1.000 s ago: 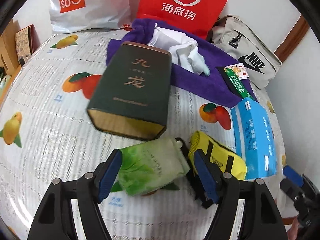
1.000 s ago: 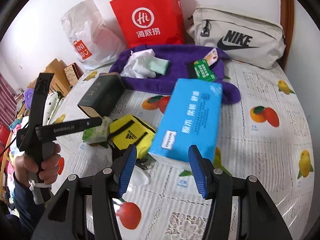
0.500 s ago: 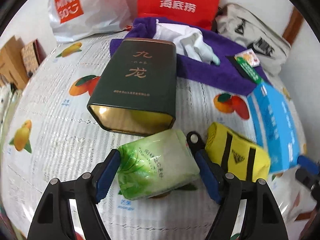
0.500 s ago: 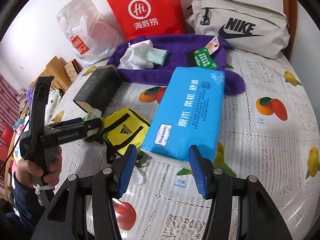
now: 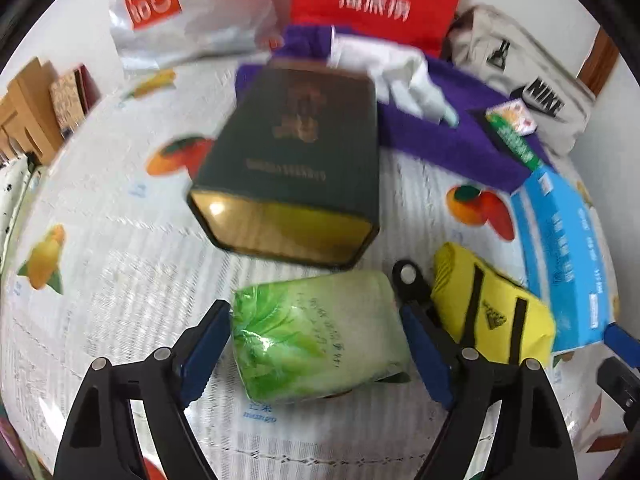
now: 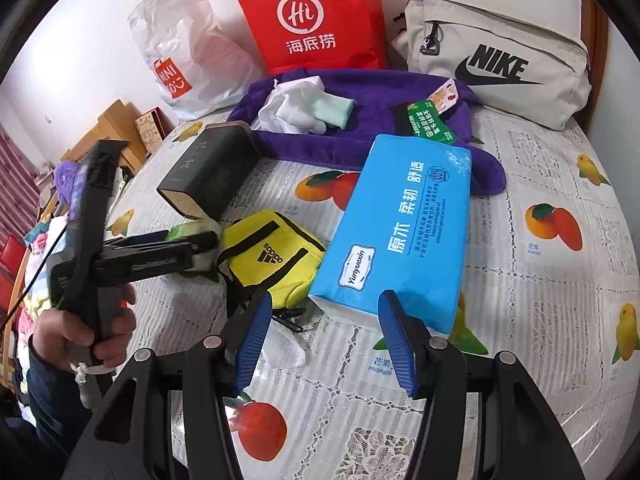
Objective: Organize soft objects
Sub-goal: 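Grasp the green leaf-print tissue pack with the left tool, then grasp the yellow pouch by its black strap with the right tool while the left holds the tissue pack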
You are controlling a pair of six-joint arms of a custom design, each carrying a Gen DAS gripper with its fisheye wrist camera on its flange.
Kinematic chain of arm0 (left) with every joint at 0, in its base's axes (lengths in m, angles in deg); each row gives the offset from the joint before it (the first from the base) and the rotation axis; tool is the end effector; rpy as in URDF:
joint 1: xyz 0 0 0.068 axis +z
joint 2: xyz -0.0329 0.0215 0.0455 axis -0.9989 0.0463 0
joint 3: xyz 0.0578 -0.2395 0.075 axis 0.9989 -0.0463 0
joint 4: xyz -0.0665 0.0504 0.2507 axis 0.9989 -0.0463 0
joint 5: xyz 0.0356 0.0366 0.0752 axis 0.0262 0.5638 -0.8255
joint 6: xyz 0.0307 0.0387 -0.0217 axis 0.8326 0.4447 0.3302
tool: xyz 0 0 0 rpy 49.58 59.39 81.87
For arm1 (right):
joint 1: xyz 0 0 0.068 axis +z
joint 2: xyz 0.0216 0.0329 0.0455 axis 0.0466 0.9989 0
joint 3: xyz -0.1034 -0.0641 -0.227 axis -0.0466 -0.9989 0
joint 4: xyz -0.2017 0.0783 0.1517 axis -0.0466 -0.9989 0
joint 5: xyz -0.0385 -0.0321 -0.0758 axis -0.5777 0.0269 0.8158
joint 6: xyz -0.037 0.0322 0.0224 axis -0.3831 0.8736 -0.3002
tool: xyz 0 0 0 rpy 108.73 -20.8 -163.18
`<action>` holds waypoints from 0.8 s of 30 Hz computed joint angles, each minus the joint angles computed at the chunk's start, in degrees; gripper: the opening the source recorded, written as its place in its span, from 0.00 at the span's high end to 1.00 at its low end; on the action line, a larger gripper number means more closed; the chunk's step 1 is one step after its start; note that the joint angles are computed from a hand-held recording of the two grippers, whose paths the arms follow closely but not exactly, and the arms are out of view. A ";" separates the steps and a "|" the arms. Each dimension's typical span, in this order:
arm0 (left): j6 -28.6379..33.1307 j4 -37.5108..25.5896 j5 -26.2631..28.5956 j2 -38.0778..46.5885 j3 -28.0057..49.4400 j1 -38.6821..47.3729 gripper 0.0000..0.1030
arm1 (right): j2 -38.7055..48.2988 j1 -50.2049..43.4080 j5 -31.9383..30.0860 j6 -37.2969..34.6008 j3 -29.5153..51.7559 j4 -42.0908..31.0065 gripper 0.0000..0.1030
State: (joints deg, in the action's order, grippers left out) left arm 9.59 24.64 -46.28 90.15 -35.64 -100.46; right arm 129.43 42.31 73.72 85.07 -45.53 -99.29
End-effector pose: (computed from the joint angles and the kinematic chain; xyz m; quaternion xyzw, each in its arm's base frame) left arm 0.3050 -0.0762 0.0645 0.1661 0.9631 -0.0820 0.1953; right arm 0.1460 0.1090 0.1092 0.1056 0.9500 0.0936 0.2785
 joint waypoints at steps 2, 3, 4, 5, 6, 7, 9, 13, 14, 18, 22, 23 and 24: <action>0.95 2.42 -0.85 -0.39 -1.33 -0.74 0.16 | 0.17 0.96 0.75 0.33 0.66 -1.09 0.46; 0.98 1.57 -0.73 -0.03 -0.75 -0.75 0.16 | 0.27 1.24 1.11 0.58 0.97 -1.58 0.46; 0.92 1.68 -0.26 -0.10 -0.77 -0.51 0.16 | 0.31 1.43 1.37 0.94 1.24 -2.01 0.46; 1.14 1.61 0.43 -0.16 -0.73 -0.10 0.16 | 0.37 1.42 1.14 1.06 1.44 -2.04 0.46; 1.62 0.96 1.04 -0.11 -0.37 0.39 0.18 | 0.47 1.54 1.06 1.08 1.61 -1.95 0.46; 1.92 0.84 1.47 -0.32 -0.45 0.89 0.21 | 0.84 1.99 1.34 1.23 1.99 -1.96 0.46; 2.74 0.46 2.18 -1.10 -0.90 2.15 0.28 | 2.36 3.35 2.27 1.26 3.18 -2.07 0.46; 5.01 0.11 4.92 -3.50 -2.48 4.65 0.32 | 5.84 5.69 2.45 1.54 4.78 -0.48 0.47; 5.66 0.13 5.51 -4.18 -2.93 5.30 0.32 | 6.28 6.07 2.55 1.75 4.89 -0.06 0.47; 7.90 0.12 6.76 -5.00 -3.82 7.32 0.32 | 10.69 8.64 2.89 2.84 6.66 2.49 0.47; 9.97 -0.54 8.93 -5.29 -4.08 9.36 0.33 | 17.35 10.75 2.98 -0.57 9.94 5.70 0.47; 10.45 -0.85 9.41 -5.35 -4.03 9.77 0.33 | 18.94 11.35 3.66 -0.99 10.84 6.30 0.47; 11.24 -1.59 10.57 -5.31 -3.75 10.69 0.33 | 20.03 11.68 4.04 -1.35 11.63 6.55 0.47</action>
State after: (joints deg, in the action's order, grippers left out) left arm 20.83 23.05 -35.71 84.84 -39.39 -89.78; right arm 149.46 53.98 77.76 83.72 -33.90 -92.74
